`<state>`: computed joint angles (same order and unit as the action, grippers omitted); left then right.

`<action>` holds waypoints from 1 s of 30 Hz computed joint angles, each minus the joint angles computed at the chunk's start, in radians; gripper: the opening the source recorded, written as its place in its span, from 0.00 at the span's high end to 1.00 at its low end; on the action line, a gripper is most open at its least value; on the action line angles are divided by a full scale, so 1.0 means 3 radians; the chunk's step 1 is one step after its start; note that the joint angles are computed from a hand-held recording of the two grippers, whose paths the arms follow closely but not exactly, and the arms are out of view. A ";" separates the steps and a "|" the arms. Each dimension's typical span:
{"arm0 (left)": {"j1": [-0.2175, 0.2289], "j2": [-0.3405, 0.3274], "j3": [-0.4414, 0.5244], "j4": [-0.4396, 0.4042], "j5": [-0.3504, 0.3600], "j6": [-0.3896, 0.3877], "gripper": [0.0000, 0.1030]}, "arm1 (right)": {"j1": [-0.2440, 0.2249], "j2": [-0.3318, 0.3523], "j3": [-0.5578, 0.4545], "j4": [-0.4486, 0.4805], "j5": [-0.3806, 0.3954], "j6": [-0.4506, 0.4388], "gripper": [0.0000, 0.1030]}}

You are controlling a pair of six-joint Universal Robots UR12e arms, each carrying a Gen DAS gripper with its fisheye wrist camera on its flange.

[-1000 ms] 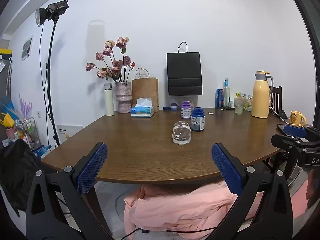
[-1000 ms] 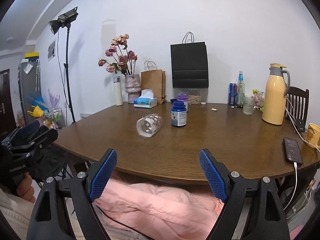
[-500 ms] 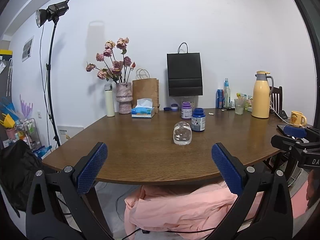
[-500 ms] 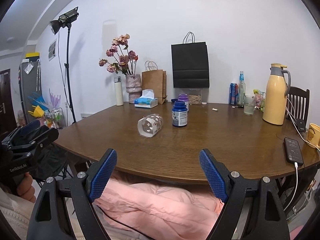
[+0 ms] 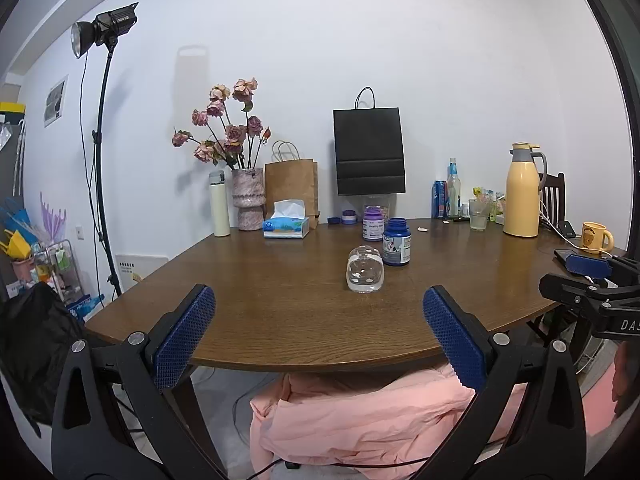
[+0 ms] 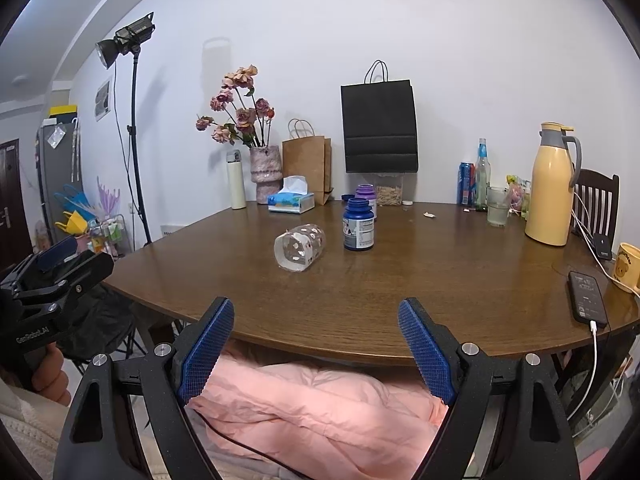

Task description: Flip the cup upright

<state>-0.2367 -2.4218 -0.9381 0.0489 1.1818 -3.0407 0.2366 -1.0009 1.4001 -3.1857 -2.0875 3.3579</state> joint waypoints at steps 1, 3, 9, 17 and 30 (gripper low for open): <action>-0.0001 0.0001 -0.0004 0.0004 0.0005 -0.0002 0.00 | -0.0001 -0.0001 0.0002 -0.0005 0.0005 -0.0003 0.14; 0.0000 0.0000 0.0000 0.0009 0.0002 0.0002 0.00 | -0.0002 -0.0002 0.0003 -0.0002 0.0011 -0.0005 0.14; -0.0001 -0.0005 0.0021 0.0002 -0.0005 0.0012 0.00 | -0.0008 -0.0010 0.0008 0.0001 0.0014 -0.0001 0.14; 0.0002 -0.0017 0.0044 0.0025 0.0001 0.0010 0.00 | -0.0005 -0.0004 -0.0009 -0.0016 0.0005 -0.0047 0.14; -0.0006 -0.0025 0.0057 0.0025 0.0007 0.0016 0.00 | -0.0001 0.0001 -0.0021 -0.0012 -0.0012 -0.0032 0.14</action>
